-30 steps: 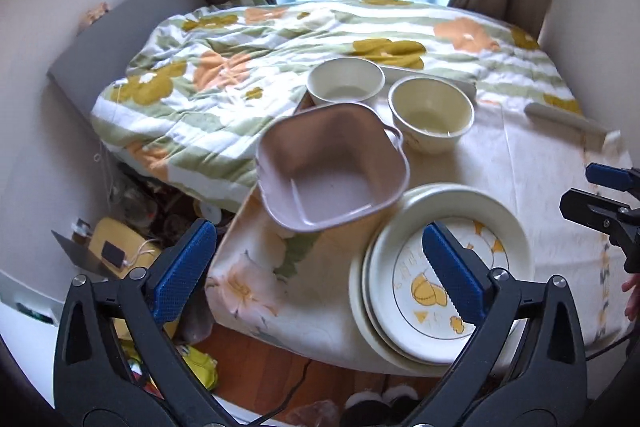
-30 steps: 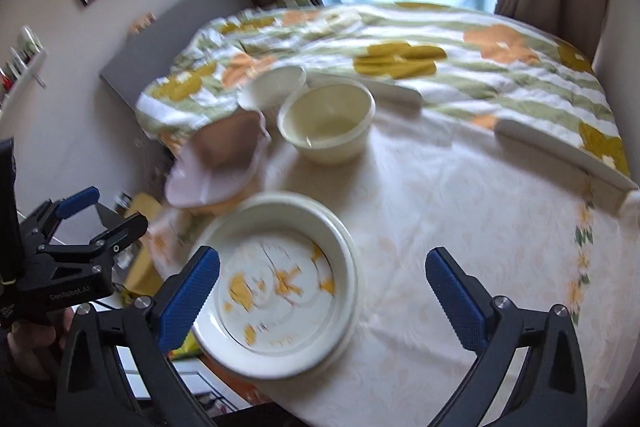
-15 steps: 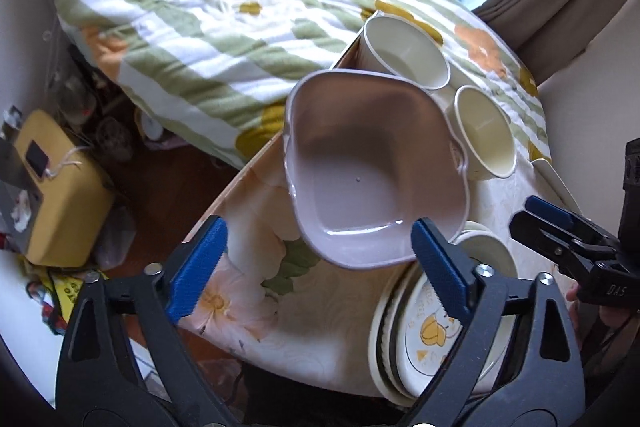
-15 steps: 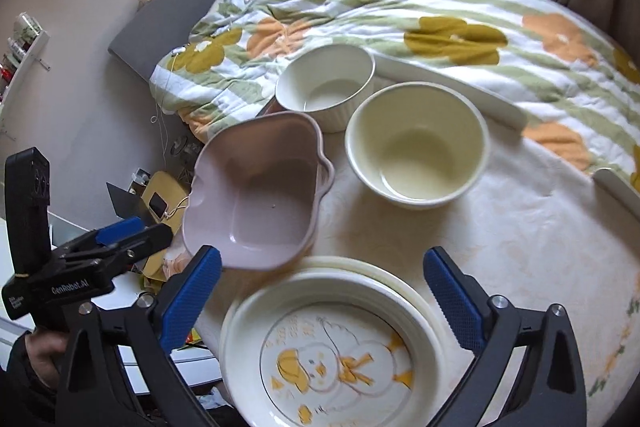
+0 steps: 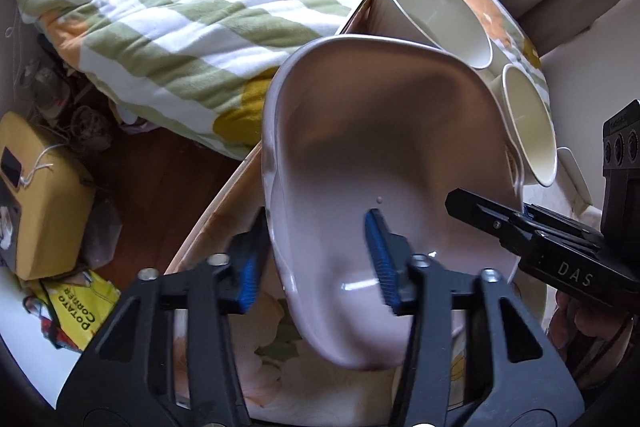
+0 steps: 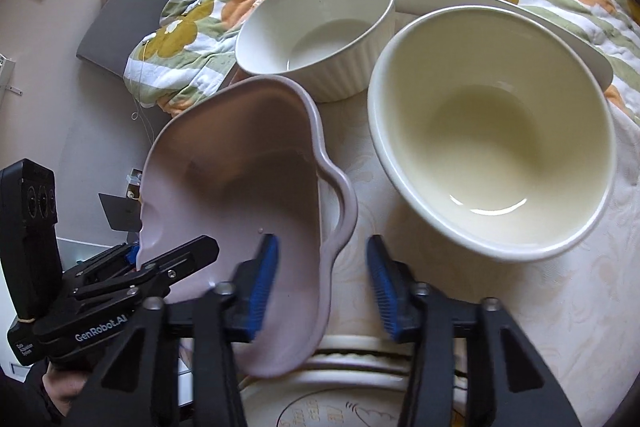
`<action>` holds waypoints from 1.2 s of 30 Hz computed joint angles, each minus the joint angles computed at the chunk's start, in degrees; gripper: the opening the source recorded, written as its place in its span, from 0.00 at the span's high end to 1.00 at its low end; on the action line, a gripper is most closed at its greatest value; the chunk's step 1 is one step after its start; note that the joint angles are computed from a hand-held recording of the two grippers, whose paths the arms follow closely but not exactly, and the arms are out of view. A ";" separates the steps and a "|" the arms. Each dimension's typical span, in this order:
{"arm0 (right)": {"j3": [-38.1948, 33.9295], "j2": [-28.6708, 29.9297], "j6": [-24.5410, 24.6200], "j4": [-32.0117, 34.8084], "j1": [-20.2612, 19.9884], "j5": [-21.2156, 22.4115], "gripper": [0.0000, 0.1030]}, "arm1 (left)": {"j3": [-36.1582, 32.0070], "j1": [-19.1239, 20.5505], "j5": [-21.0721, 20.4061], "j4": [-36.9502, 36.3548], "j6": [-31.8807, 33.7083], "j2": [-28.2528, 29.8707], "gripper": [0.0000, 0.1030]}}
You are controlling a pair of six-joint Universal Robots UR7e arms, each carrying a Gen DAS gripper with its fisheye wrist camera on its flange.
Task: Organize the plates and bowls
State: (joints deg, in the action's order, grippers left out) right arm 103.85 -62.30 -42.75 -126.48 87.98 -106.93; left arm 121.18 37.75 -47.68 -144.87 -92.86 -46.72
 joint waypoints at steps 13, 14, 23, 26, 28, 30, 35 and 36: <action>2.85 -2.22 -2.40 -3.29 0.26 1.06 0.89 | -2.08 -1.61 1.66 9.21 -0.43 -1.17 0.90; 3.13 -2.95 -2.77 -2.99 0.15 1.70 0.89 | -2.44 -2.29 1.93 10.83 -1.38 -1.45 0.90; 3.38 -13.39 -6.83 3.19 -2.14 9.14 0.89 | -12.30 -9.70 3.95 28.73 -9.63 0.69 0.90; 2.36 -17.68 -8.09 6.43 -4.21 11.48 0.89 | -17.50 -12.14 4.39 32.52 -10.75 3.61 0.90; 1.62 -20.58 -9.23 8.15 -5.84 12.86 0.89 | -21.53 -13.55 4.76 34.15 -10.21 6.26 0.90; 0.78 -23.41 -10.86 9.61 -7.85 14.03 0.89 | -25.91 -14.82 5.28 35.02 -8.97 9.53 0.90; -2.56 -27.64 -13.42 11.45 -13.90 15.68 0.89 | -36.47 -16.04 4.99 31.52 -1.37 18.51 0.90; -3.06 -28.17 -13.54 11.24 -14.97 15.58 0.89 | -38.65 -16.03 4.71 30.03 0.81 20.52 0.90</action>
